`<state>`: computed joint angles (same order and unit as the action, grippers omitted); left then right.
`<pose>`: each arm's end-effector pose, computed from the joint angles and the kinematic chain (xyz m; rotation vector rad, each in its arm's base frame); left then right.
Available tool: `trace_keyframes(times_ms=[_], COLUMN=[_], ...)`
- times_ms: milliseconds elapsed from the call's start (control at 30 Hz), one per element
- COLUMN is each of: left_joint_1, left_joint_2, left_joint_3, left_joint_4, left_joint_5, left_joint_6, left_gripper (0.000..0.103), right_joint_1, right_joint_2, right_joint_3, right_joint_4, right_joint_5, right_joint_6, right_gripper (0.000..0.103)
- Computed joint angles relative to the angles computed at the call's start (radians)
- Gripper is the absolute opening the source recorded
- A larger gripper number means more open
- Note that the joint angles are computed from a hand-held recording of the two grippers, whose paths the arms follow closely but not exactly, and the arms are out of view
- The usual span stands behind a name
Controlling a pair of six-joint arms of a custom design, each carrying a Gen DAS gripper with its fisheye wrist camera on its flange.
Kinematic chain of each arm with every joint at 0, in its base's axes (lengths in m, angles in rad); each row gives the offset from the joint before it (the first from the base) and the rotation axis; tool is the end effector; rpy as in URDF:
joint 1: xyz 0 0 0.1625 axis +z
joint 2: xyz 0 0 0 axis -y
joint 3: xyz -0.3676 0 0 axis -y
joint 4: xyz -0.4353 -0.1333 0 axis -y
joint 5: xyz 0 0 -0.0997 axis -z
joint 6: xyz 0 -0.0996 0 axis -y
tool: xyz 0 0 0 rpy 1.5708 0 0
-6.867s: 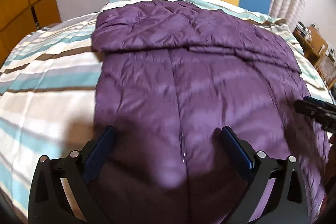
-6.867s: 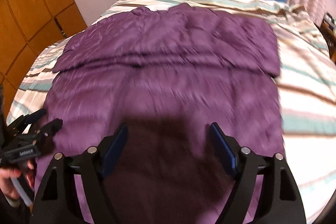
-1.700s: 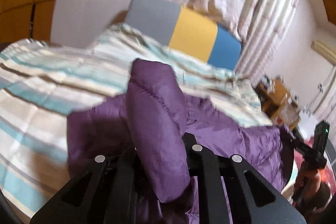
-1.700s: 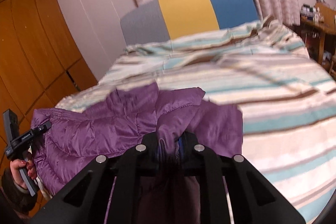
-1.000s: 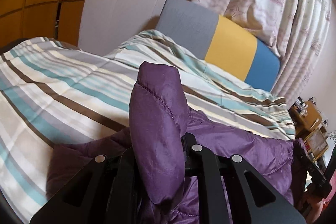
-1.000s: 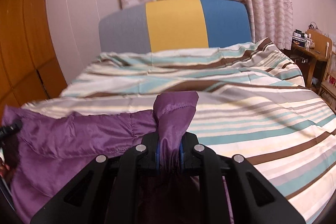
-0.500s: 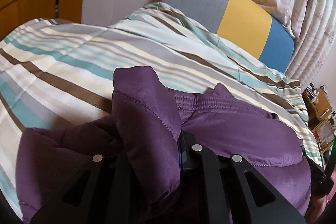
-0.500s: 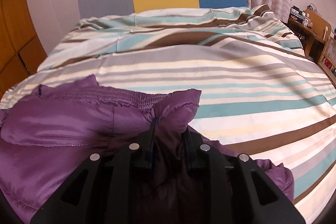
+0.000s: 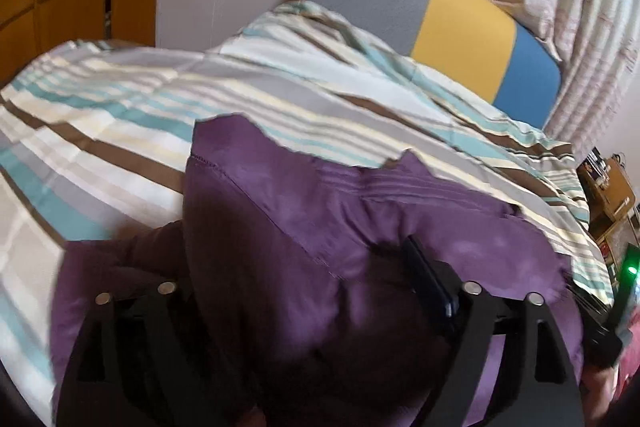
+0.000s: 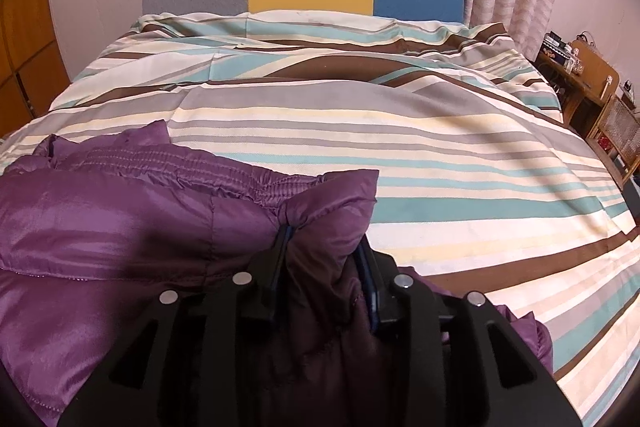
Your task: Fold large clothes
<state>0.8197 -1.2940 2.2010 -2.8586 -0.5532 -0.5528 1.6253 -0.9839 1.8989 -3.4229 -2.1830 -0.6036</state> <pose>-0.1686 -0.5001 0.1617 -0.0184 2.3125 -1.1305 0.1083 -0.5887 0.1557 0.3739 -2.1727 0.8741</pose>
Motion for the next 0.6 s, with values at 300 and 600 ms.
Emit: trace_keyframes(times_ms=[300, 600], left_joint_1=[-0.158, -0.023], left_joint_2=[0.102, 0.202], left_joint_3=[-0.031, -0.106], left_joint_4=[0.005, 0.051], left_joint_5=[0.202, 0.094], left_joint_6=[0.069, 0.016], left_gripper=[0.099, 0.100], right_joint_1=[0.000, -0.007], right_joint_2=[0.000, -0.011], right_joint_3=[0.000, 0.006], right_joint_4=[-0.020, -0.007], right_joint_5=[-0.013, 0.004], right_joint_6=[0.006, 0.023], right_gripper=[0.044, 0.046])
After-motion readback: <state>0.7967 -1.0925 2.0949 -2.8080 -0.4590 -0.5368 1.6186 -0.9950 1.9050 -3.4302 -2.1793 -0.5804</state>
